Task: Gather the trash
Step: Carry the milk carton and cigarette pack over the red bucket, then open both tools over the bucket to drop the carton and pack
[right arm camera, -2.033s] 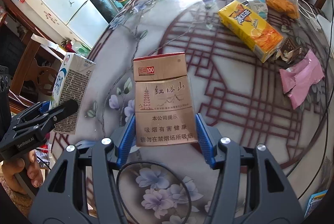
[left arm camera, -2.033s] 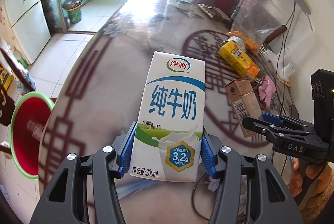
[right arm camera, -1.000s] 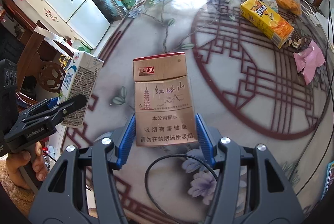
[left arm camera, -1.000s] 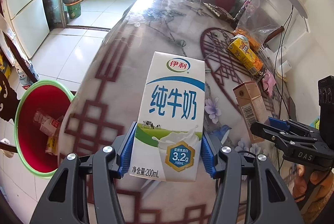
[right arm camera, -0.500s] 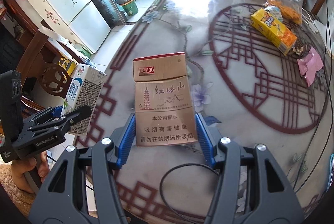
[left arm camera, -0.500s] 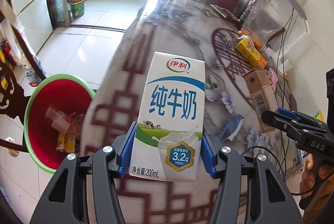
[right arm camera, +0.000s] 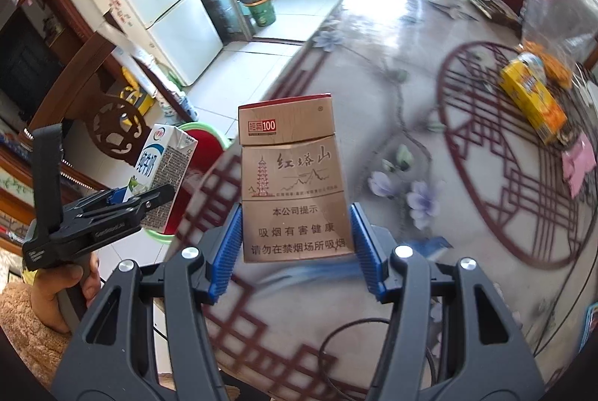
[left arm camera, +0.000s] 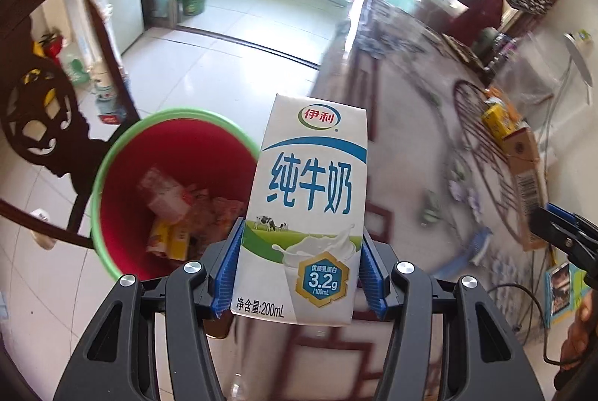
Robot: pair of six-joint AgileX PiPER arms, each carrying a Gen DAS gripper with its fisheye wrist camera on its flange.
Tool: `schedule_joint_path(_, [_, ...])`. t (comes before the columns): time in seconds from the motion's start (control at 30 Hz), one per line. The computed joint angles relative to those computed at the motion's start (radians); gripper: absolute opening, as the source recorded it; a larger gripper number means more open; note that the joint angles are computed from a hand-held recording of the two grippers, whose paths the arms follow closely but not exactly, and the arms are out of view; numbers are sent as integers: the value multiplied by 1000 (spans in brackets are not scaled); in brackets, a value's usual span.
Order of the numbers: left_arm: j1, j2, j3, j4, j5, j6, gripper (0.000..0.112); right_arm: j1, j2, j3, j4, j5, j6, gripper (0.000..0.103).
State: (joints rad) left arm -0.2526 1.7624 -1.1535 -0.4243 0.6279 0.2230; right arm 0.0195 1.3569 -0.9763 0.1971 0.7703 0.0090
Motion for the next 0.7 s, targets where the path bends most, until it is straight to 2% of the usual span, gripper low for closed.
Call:
schedule_joint_path(0.33, [109, 85, -37, 11, 14, 17, 51, 154, 108, -118, -51, -5, 74, 55])
schedule_joint_path(0.7, [162, 149, -75, 23, 13, 15, 49, 230, 238, -239, -61, 24, 68, 55])
